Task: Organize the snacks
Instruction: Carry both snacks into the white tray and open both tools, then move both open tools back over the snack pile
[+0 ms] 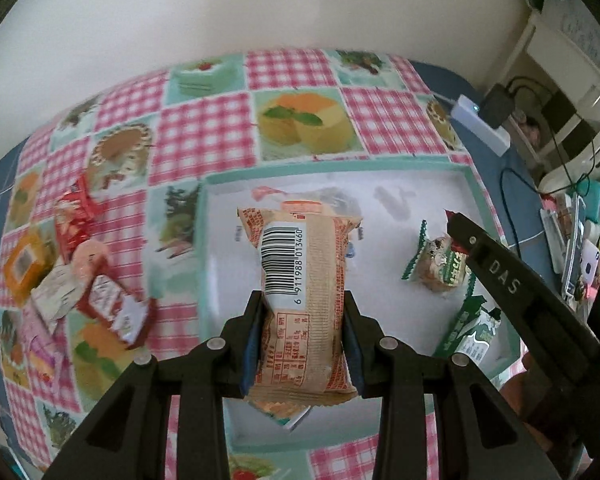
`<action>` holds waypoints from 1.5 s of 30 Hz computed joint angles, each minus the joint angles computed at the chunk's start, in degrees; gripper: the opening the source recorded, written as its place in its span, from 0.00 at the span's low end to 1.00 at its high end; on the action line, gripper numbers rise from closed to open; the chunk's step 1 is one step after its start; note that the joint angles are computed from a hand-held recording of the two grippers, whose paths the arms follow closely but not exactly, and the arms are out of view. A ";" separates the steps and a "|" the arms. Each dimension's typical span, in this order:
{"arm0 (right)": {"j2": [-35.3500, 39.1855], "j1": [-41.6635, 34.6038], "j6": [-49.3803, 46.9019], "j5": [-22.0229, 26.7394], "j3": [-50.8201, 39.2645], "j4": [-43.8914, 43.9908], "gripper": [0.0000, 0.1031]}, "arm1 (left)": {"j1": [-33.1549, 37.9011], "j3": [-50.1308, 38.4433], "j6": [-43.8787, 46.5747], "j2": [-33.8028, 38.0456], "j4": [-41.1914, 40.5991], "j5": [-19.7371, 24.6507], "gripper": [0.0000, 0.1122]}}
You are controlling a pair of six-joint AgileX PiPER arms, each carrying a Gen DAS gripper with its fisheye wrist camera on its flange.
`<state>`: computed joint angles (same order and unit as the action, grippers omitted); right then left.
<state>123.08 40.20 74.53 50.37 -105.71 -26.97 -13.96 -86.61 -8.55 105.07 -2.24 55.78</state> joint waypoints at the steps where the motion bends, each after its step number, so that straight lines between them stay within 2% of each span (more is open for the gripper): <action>1: 0.33 -0.52 -0.32 -0.06 -0.04 0.41 0.22 | -0.29 -0.46 0.29 0.81 -0.53 0.19 0.34; 5: 0.51 -2.57 -0.34 -1.54 1.25 1.96 0.22 | -0.79 -0.92 1.22 2.47 -1.79 0.70 0.34; 6: 0.64 -2.80 -0.33 -1.56 1.25 2.08 0.23 | -0.90 -0.94 1.45 2.69 -2.08 0.80 0.39; 7: 0.72 -3.03 -0.27 -1.51 1.29 2.15 0.23 | -0.94 -0.74 1.56 2.66 -2.37 0.66 0.50; 9: 0.83 -3.25 -0.22 -1.16 1.18 2.31 0.23 | -0.69 -0.71 1.43 2.58 -2.50 0.58 0.61; 12: 1.12 -3.27 -0.66 0.51 0.23 2.90 0.23 | 0.05 -0.43 1.20 1.63 -2.36 0.46 0.62; 15: 1.59 -3.10 -0.87 3.17 -1.31 3.23 0.25 | 1.35 0.20 0.35 0.41 -1.70 -0.20 0.70; 16: 1.71 -3.04 -1.06 3.90 -1.73 3.36 0.30 | 2.04 0.58 -0.17 -0.09 -1.19 -0.54 0.72; 19: 1.61 -2.65 -1.53 5.15 -2.27 3.49 0.59 | 4.66 1.87 -1.58 -1.32 0.27 -1.48 0.74; 21: 1.46 -2.30 -2.06 5.36 -2.54 3.51 0.61 | 6.66 2.75 -2.61 -1.87 1.15 -2.02 0.76; 25: 2.31 -0.97 -4.43 6.64 -5.05 3.67 0.76 | 11.61 4.37 -4.57 -2.88 3.02 -2.89 0.79; 29: 4.41 0.58 -7.52 8.58 -9.16 3.75 0.83 | 15.66 5.90 -5.85 -4.02 4.86 -4.05 0.80; 34: 6.47 2.62 -10.30 9.32 -12.96 4.74 0.85 | 19.98 7.37 -7.75 -5.11 8.50 -5.45 0.82; 37: 8.39 4.36 -11.89 10.65 -16.50 4.10 0.95 | 22.69 8.03 -8.61 -5.56 9.57 -6.32 0.84; 41: 10.75 6.11 -13.55 11.38 -20.75 4.36 1.00 | 26.01 8.73 -9.18 -6.16 10.51 -6.69 0.84; 45: 13.47 7.17 -15.90 12.48 -25.56 6.26 1.00 | 28.78 9.18 -9.31 -6.85 11.35 -7.09 0.84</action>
<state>136.55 47.37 58.64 62.85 -131.27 -20.71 14.82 -77.43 -17.86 98.22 9.11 48.69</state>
